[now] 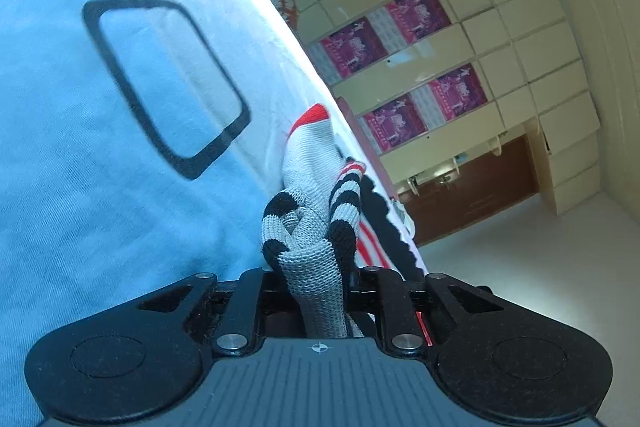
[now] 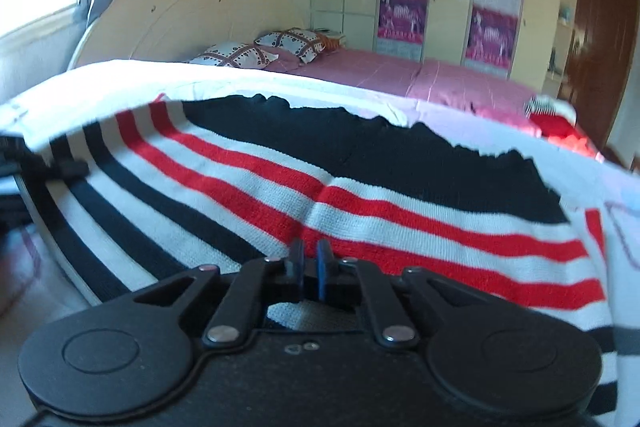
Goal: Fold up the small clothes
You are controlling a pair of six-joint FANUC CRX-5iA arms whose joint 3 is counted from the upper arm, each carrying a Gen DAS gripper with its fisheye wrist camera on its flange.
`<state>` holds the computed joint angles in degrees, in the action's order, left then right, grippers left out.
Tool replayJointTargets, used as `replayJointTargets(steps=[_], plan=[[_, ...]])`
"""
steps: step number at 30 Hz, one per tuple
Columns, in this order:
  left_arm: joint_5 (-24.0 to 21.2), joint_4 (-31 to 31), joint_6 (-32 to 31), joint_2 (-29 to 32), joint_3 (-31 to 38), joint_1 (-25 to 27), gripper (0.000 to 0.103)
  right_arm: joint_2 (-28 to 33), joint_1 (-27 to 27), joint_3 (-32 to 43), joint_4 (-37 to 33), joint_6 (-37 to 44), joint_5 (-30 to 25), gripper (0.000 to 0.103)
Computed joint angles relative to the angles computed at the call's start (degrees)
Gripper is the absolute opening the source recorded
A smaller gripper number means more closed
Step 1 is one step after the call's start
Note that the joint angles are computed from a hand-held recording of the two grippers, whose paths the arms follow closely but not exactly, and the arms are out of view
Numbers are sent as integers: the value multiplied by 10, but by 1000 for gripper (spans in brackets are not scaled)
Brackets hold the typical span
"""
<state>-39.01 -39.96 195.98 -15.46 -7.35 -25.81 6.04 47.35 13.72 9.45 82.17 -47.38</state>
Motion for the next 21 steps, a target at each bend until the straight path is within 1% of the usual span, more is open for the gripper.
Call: replayJointTargets(steps=[3,4,6,8,10,12,14,15,16,17,18,19,20,21], plan=[[8,-10,-24,0,14,-2,16,-15,16,-48,59,-15,41,6],[14,-6,-46,1,22,0,15,-20,17,-60,66,-24,52,6],[27,21,-123,8,45,10,15,-24,11,-61,49,-31,58,6],[45,66,-217,24,75,23,15,-20,1,-46,17,-31,51,6],[60,133,-327,52,111,37,15,-19,-11,-34,-19,-33,46,6],[70,214,-443,87,148,47,15,-14,-36,-2,-94,-22,24,6],[82,287,-540,125,181,50,15,-18,-80,28,-191,-45,-5,8],[83,315,-582,150,204,44,15,-30,-99,19,-215,-83,2,11],[81,351,-630,174,223,41,16,-47,-116,2,-224,-123,14,20],[68,380,-669,199,246,36,16,-65,-134,-17,-239,-157,26,33],[44,399,-702,230,278,29,16,-84,-153,-36,-253,-187,38,41],[18,426,-739,261,309,23,17,-104,-167,-59,-252,-224,51,68],[-14,452,-774,293,341,18,27,-125,-180,-85,-245,-265,70,81],[-42,488,-812,322,364,15,37,-143,-202,-102,-267,-277,85,79]])
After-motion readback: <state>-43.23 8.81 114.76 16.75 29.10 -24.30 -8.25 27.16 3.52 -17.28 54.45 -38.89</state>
